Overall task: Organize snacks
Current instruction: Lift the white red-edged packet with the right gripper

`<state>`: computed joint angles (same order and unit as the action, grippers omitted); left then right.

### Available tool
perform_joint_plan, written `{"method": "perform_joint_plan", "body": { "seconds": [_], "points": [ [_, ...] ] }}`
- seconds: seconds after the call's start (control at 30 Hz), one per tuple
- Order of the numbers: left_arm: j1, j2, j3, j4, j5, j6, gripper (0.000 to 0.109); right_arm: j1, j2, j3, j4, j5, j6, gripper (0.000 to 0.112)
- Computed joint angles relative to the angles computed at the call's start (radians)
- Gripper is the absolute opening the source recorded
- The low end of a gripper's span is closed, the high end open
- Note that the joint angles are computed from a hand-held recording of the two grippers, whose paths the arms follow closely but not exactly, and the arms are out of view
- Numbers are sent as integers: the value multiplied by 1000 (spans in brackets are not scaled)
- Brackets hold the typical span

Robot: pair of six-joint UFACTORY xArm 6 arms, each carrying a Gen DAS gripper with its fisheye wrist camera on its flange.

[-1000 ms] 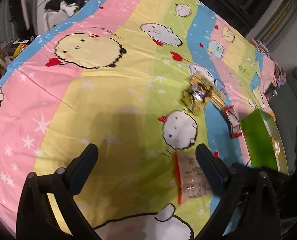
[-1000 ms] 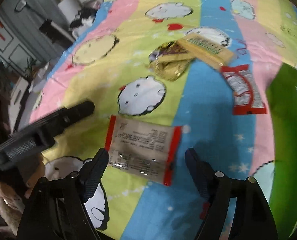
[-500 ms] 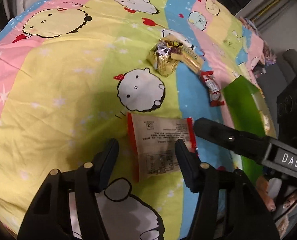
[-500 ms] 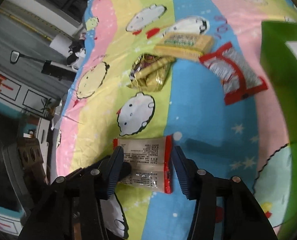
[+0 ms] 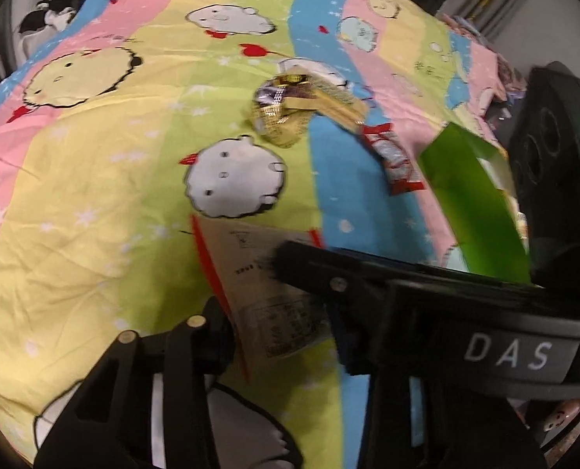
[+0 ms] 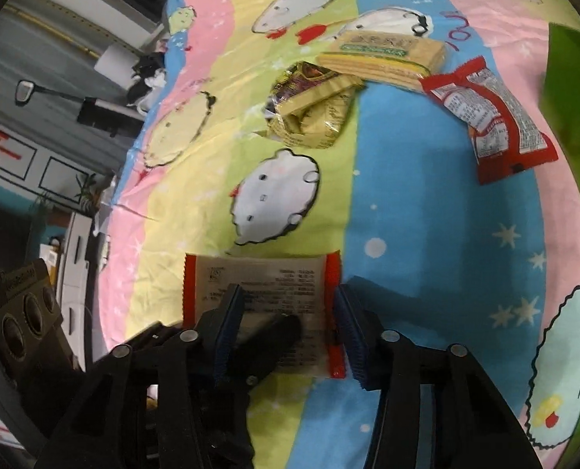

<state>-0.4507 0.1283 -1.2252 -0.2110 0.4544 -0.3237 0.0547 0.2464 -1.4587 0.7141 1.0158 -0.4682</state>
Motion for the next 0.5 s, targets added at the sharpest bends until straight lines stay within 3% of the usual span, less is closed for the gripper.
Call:
{"method": "perform_joint_plan", "body": {
  "seconds": [0.07,0.17,0.27,0.37,0.47,0.5],
  "points": [
    [-9,0,-2,-20,-9,24,29,-3,-18,8,40,11,-36,42],
    [-20,2,-8,13,-16,14,29,10,-55,41,25,-40,-60,42],
    [-18,7,-13,35,-5,-18,31,-2,-42,22,13,-9,-34,42],
    [-16,-3,-9,126,3,-97,32,-17,-29,6,4,1,-12,42],
    [-18,-12,-7,225,17,-168,36,-27,-22,-5,-32,1,5,51],
    [-18,-11,-11,261,28,-193,43,-32,-22,-5,-28,5,6,55]
  ]
}}
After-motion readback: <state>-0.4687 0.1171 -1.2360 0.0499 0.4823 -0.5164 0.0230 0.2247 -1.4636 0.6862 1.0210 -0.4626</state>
